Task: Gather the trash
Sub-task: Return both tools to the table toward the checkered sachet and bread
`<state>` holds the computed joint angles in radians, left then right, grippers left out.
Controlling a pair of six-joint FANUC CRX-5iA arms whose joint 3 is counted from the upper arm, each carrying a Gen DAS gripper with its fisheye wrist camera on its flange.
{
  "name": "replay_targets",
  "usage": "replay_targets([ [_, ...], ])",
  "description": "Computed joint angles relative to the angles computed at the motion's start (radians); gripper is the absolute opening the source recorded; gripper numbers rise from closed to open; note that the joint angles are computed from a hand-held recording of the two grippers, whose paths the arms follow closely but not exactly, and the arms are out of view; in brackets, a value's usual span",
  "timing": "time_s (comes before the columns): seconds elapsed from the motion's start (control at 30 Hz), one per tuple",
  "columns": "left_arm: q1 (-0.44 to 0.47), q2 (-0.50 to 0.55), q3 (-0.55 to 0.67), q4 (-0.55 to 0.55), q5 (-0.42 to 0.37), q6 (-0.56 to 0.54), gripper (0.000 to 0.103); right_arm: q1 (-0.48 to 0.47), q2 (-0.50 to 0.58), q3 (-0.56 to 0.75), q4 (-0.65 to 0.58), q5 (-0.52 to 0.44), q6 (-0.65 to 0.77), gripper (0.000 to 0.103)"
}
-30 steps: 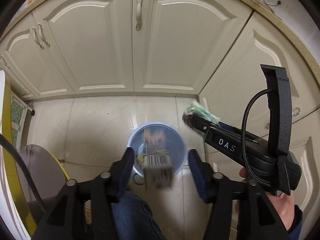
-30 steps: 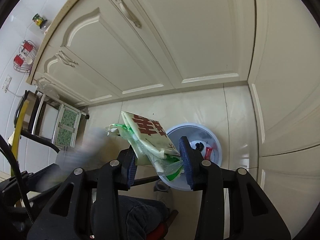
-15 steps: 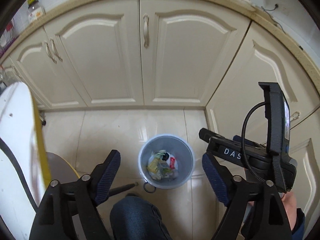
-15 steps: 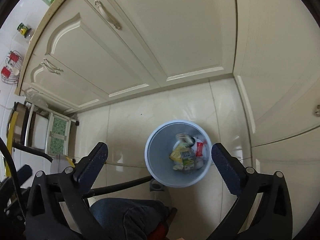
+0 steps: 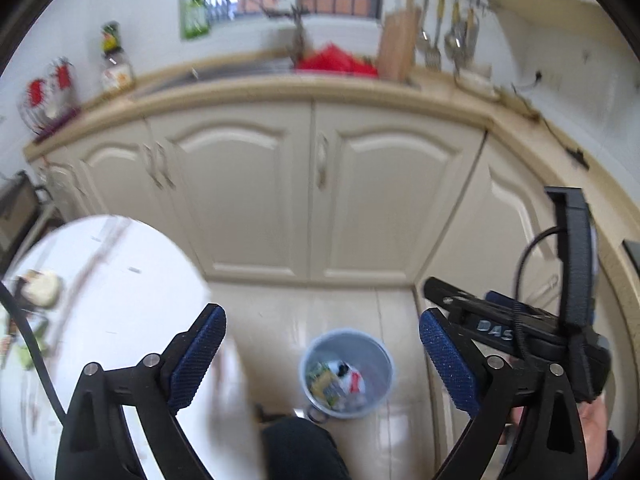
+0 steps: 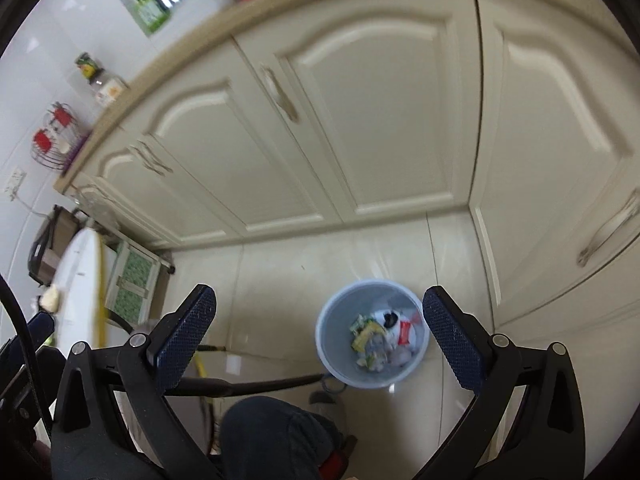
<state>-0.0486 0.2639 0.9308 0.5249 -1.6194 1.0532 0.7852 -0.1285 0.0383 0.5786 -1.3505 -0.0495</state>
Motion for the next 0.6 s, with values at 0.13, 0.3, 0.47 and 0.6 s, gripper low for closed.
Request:
replay_targets([
  [0.13,0.115,-0.099,-0.117,0.067,0.067,-0.053,0.097,0.061,0.053,0.103,0.088,-0.053,0.025,0.103],
  [0.3,0.276,-0.216,-0.261,0.142,0.159,-0.107,0.102,0.127,0.174,0.297,0.176,-0.096,0.118,0.103],
  [0.47,0.444,-0.284,-0.347,0.237,0.166,-0.119,0.102,0.186,0.344,0.562,0.254,-0.147,0.251,0.103],
  [0.6,0.601,-0.334,-0.415,0.309,0.156,-0.171,0.102,0.221,0.528,0.85,0.296,-0.188,0.399,0.103],
])
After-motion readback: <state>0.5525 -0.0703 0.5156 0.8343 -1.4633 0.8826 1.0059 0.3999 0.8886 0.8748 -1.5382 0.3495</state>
